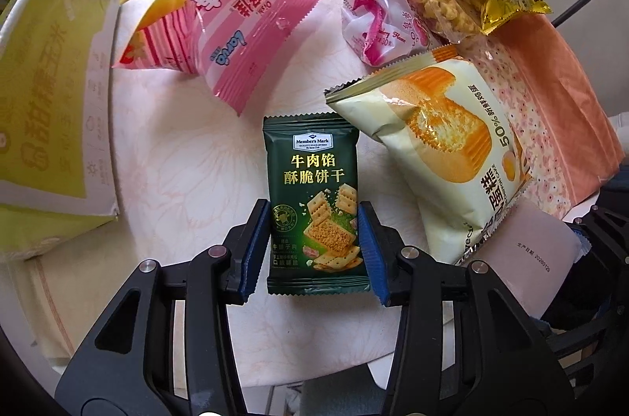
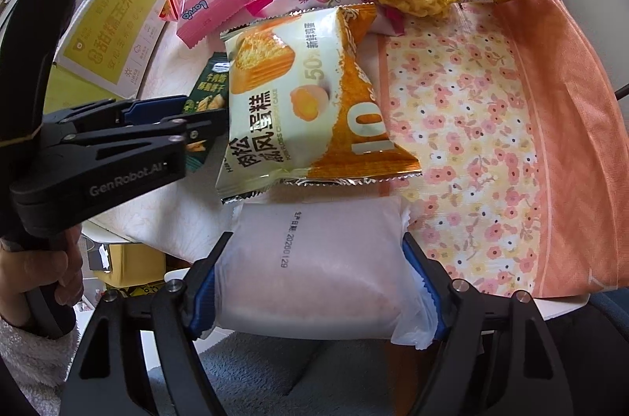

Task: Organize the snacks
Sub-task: 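Grasp the green cracker packet with left tool while right tool grasps the white bread bag, then carry both packets over the box and release them inside with both tools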

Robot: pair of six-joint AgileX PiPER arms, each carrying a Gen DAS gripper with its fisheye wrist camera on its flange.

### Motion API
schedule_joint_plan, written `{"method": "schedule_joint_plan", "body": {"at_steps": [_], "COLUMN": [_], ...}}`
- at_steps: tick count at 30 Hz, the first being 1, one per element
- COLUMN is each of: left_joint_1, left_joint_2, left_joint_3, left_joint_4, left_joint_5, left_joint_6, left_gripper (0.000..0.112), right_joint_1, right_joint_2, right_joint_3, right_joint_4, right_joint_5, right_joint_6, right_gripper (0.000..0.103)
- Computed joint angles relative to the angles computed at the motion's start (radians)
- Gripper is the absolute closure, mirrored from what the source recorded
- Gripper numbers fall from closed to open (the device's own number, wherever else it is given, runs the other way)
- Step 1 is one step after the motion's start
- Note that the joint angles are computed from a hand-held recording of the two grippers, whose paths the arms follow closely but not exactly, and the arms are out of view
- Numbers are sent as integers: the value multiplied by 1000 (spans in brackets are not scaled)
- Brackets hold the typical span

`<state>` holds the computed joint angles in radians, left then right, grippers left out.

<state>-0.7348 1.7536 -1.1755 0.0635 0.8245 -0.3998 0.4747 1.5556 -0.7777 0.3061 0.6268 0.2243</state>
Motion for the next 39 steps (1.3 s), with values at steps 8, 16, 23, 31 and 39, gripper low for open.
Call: {"method": "schedule_joint_plan", "body": {"at_steps": [8,16,23,31,39], "left_joint_1": [-14,-18,109,505,929], "left_joint_2": [-132,-297,-408,-432,-300], "left_joint_3": [40,25,-45,-156,-255], "left_joint_4": [28,71,70,-88,-318], "left_joint_5": [46,120,188,242,298], "left_joint_6": [-77,-176,-126,234,657], "left_gripper": [72,72,72,72,72], "right_joint_1": [-49,-38,70,158,250], "right_joint_2": [-110,-230,-163,70,440], "right_joint_3": [3,-83,-338,-738,-1289], "right_joint_4": [3,-60,-175,-235,-280], "right_joint_5": [70,179,236,283,408], "right_joint_6": [-31,-1,85,136,250], "right_gripper": [27,28,28,28,28]}}
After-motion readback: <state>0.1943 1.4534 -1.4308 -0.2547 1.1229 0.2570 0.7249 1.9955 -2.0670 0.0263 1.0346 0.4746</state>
